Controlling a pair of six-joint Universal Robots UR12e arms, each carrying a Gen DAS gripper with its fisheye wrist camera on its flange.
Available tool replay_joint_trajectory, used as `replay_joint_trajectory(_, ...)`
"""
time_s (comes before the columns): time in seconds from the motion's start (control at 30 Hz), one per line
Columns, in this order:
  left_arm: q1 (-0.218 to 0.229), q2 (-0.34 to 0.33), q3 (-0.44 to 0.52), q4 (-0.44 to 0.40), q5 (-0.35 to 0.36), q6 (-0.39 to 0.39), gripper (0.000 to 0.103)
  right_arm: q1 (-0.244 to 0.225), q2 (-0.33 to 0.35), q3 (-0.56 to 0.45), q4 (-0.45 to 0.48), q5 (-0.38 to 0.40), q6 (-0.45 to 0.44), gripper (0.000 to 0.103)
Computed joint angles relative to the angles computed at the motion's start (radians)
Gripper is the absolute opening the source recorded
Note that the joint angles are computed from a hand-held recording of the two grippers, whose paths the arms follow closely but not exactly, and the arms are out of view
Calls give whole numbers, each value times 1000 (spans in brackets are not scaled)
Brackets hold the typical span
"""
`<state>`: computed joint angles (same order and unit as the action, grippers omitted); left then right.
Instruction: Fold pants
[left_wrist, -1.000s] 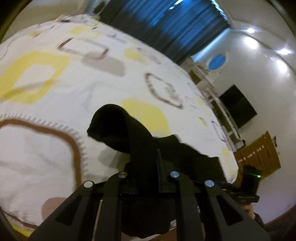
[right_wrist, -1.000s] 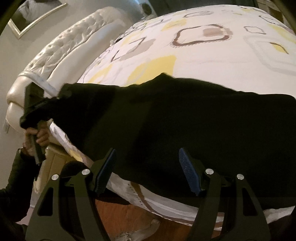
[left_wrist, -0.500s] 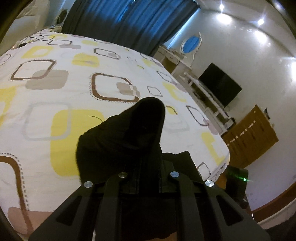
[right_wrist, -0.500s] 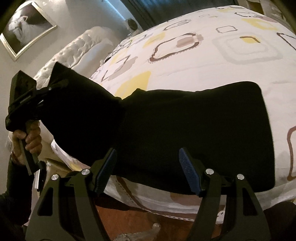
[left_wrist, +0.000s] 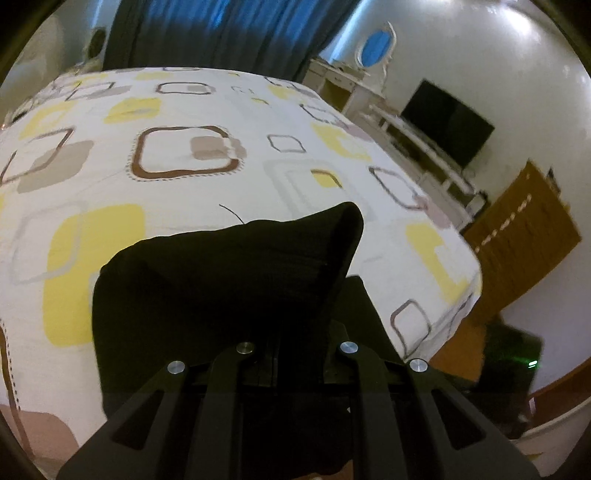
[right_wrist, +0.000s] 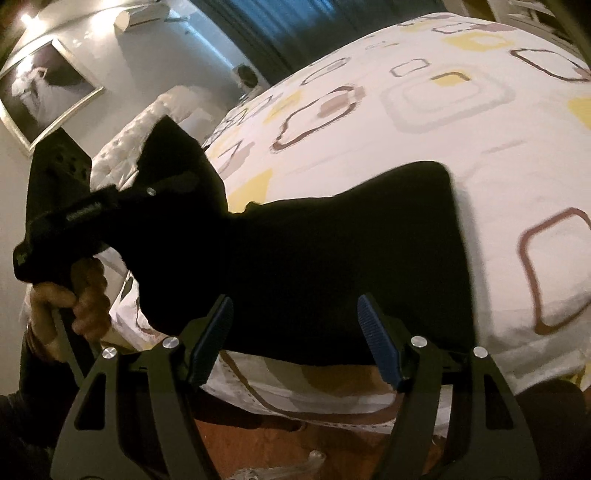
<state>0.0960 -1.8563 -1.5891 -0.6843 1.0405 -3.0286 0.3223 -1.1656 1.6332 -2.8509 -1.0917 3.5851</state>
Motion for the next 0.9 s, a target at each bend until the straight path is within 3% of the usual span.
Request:
replay_joint_trajectory(0.33,-108,-63,42,-44,155,16,13,-42,-44,87,-64,-16,64,71)
replay_joint_trajectory(0.7,-157,-100,74,-58,264,-28,13,-64,-60,131,-96,-22,119,71)
replay_joint_trajectory(0.9,-186,-106,79,-33,320,12,14,-65,-48,128,-80,-6,134,71)
